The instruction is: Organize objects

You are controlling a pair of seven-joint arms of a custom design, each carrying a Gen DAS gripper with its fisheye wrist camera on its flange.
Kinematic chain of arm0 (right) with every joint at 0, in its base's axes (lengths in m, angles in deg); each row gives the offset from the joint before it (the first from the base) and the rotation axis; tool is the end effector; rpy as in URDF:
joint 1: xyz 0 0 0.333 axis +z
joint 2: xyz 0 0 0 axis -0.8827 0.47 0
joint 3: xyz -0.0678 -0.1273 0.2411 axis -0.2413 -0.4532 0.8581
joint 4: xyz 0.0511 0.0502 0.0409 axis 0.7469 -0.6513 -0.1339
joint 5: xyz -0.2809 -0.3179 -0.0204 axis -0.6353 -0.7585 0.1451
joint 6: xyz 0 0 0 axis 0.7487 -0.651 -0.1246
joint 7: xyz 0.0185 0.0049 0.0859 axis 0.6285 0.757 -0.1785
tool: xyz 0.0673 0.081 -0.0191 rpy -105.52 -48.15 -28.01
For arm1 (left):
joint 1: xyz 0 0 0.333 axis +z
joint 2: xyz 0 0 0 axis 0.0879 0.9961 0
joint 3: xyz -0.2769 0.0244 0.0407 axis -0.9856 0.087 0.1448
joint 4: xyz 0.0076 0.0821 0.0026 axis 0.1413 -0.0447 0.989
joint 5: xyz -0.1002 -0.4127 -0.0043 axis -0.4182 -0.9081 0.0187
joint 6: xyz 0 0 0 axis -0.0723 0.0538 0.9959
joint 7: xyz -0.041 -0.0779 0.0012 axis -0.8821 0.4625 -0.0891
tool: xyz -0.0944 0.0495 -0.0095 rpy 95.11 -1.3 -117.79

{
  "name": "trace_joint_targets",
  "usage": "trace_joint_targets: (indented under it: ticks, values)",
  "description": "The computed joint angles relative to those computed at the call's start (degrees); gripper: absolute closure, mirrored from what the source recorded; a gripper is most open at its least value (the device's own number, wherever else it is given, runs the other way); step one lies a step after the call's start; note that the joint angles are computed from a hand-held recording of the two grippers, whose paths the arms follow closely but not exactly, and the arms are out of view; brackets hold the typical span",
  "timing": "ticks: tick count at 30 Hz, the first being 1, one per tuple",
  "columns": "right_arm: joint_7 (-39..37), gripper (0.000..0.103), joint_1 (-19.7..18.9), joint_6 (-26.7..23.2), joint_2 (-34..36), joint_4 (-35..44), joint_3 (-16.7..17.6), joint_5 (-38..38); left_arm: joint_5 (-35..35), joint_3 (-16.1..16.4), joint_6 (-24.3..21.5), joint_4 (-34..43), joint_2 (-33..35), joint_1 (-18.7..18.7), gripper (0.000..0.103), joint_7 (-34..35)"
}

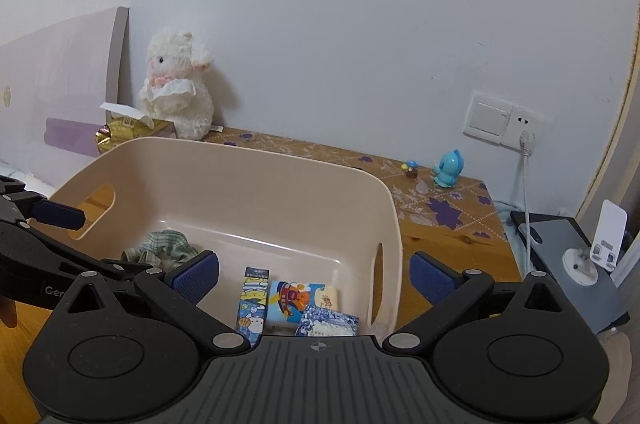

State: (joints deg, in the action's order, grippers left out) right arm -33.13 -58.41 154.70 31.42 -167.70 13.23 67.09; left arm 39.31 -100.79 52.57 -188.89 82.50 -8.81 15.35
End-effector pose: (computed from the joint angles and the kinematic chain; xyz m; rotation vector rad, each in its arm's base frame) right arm 0.6210 -0.0089 0.4492 -2.0095 0.9678 -0.6332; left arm 0.5471 -0.2701 0.4115 -1.8889 1.5246 -0.4944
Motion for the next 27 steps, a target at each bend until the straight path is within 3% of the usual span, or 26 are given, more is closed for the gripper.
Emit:
trace_joint_targets:
  ticks: [13,27]
  values:
    - [-3.2,0.000,0.7,-4.2,-10.3,-8.9,-4.1,6.2,7.6,-4.2,-2.0,-9.8,-10.6,0.7,0.013,-12.5]
    - [-4.4,0.000,2.4,-8.0,-23.4,-20.0,-9.4,4.8,7.4,-10.8,-7.3,-18.2,-23.0,0.2,0.013,-20.7]
